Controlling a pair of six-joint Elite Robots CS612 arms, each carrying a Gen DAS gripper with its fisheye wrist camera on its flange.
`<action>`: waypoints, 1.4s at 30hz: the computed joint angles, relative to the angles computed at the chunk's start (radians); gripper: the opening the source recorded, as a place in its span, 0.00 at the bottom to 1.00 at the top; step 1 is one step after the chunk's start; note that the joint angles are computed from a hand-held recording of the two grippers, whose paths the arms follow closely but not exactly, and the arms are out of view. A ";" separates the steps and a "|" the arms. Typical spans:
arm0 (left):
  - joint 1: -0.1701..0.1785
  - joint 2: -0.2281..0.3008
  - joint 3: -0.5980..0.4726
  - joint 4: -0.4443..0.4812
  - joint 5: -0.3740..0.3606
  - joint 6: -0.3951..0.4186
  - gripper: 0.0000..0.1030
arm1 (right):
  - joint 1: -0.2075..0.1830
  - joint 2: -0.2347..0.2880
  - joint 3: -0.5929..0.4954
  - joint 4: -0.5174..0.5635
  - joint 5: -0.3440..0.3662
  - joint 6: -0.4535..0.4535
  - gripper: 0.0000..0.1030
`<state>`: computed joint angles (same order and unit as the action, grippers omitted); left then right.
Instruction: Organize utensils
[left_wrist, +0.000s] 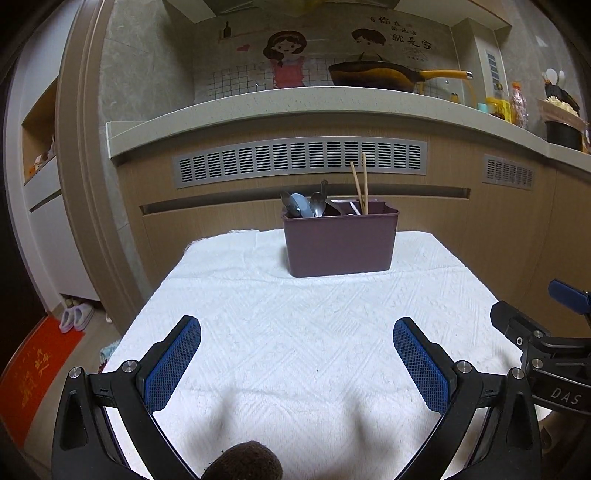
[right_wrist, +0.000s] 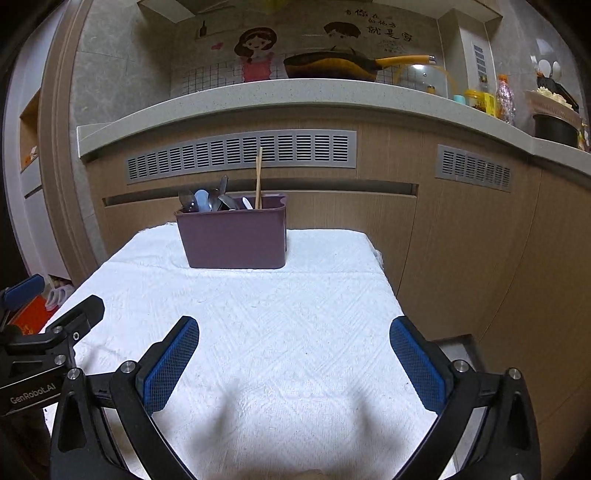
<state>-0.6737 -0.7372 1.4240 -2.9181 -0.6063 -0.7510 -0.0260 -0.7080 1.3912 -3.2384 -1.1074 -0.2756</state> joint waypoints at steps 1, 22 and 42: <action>0.000 0.000 0.000 0.002 -0.002 -0.003 1.00 | 0.000 0.000 0.000 0.003 0.001 -0.003 1.00; -0.003 -0.006 0.008 0.003 -0.009 -0.016 1.00 | 0.000 -0.003 0.005 0.013 0.003 -0.013 1.00; -0.003 -0.009 0.013 0.008 -0.010 -0.028 1.00 | 0.001 -0.010 0.014 0.009 0.008 -0.012 1.00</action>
